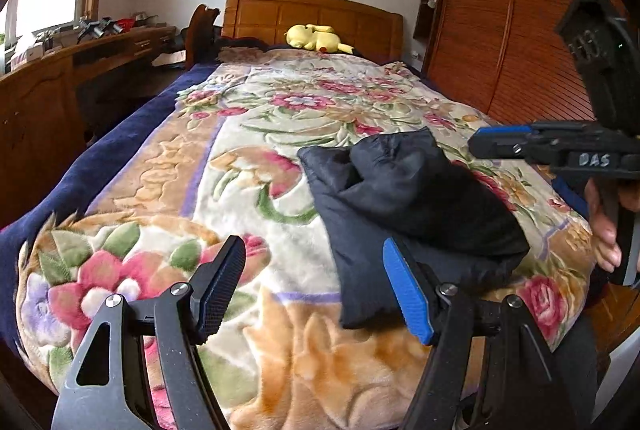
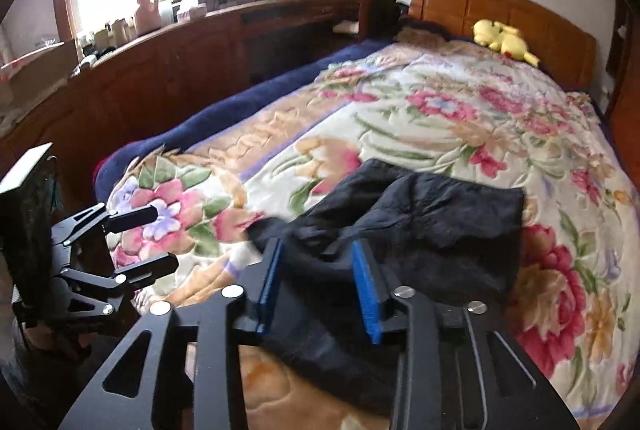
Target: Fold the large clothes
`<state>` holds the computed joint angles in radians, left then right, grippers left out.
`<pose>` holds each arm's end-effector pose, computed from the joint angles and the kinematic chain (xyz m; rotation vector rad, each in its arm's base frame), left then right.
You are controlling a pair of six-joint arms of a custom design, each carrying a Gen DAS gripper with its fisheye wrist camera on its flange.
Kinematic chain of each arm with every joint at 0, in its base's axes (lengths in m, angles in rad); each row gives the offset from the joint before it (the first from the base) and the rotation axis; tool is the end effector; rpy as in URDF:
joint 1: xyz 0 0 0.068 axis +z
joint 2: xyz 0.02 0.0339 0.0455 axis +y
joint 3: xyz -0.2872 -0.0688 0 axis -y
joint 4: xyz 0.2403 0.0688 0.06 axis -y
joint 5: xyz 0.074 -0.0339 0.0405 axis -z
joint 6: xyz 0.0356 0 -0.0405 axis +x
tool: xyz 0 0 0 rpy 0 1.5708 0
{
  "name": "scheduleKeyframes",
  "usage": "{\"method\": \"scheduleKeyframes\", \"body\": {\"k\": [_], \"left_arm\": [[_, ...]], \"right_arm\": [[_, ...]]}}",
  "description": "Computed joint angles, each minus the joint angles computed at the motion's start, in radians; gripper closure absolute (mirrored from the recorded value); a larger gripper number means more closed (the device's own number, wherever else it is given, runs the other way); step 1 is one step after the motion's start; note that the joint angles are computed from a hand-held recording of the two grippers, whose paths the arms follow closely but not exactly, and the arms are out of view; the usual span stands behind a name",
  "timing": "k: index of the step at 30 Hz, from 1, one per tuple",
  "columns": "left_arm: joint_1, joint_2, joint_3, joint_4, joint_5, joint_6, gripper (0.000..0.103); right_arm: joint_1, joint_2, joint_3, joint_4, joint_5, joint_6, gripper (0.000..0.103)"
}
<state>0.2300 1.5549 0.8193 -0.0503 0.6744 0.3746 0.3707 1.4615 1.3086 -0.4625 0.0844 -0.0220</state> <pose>0.3028 0.0481 0.2119 0.4708 2.1416 -0.4589 0.3037 0.1148 0.3585 -0.3794 2.1524 0.1054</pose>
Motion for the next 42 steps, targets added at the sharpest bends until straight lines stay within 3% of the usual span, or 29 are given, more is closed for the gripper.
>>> {"method": "scheduleKeyframes", "body": {"k": [6, 9, 15, 25, 28, 33, 42], "left_arm": [[-0.071, -0.052, -0.021, 0.030, -0.018, -0.053, 0.031], [-0.113, -0.056, -0.014, 0.036, -0.037, -0.075, 0.031], [-0.178, -0.051, 0.006, 0.035, -0.066, -0.107, 0.031], [-0.237, 0.006, 0.008, 0.020, -0.131, -0.082, 0.031], [-0.237, 0.027, 0.015, 0.016, -0.141, -0.083, 0.031], [-0.240, 0.043, 0.021, 0.014, -0.152, -0.081, 0.031], [-0.233, 0.076, 0.040, -0.021, -0.113, -0.048, 0.033]], "right_arm": [[-0.040, -0.087, -0.171, 0.065, 0.089, -0.054, 0.062], [-0.100, -0.046, -0.211, 0.100, 0.059, -0.036, 0.062], [-0.175, 0.109, -0.240, 0.181, -0.108, 0.028, 0.062], [-0.142, 0.166, -0.262, 0.281, -0.108, 0.036, 0.062], [-0.152, 0.156, -0.280, 0.291, -0.121, 0.032, 0.062], [-0.165, -0.025, -0.415, 0.259, -0.119, 0.009, 0.062], [-0.174, -0.084, -0.429, 0.236, -0.124, 0.025, 0.062]]}}
